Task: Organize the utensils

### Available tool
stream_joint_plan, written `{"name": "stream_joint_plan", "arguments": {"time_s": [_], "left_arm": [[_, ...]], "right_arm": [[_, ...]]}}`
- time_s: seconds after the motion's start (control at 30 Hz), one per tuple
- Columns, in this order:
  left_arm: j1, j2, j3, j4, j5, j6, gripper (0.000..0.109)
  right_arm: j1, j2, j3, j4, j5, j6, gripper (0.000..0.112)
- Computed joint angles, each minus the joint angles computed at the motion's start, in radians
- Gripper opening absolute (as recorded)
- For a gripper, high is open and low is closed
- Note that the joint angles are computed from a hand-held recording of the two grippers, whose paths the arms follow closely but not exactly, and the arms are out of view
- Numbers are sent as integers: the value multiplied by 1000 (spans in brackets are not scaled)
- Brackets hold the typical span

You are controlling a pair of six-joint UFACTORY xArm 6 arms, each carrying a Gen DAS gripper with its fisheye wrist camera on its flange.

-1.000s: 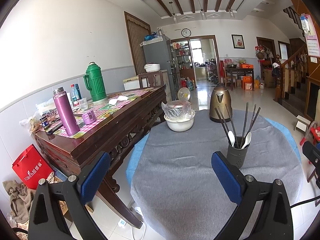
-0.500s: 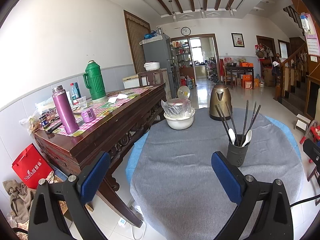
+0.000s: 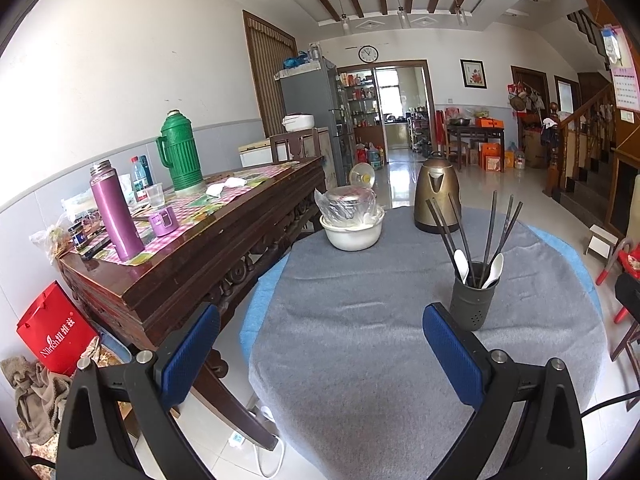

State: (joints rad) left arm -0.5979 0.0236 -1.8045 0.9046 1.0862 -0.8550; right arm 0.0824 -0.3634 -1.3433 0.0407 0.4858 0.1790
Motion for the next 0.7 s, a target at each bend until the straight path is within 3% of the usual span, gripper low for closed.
{"name": "stream_joint_plan", "arguments": {"time_s": [0.7], "left_arm": [[46, 182, -232, -85, 66, 35, 101]], "right_arm": [[-5, 180, -213, -1, 36, -67, 69]]}}
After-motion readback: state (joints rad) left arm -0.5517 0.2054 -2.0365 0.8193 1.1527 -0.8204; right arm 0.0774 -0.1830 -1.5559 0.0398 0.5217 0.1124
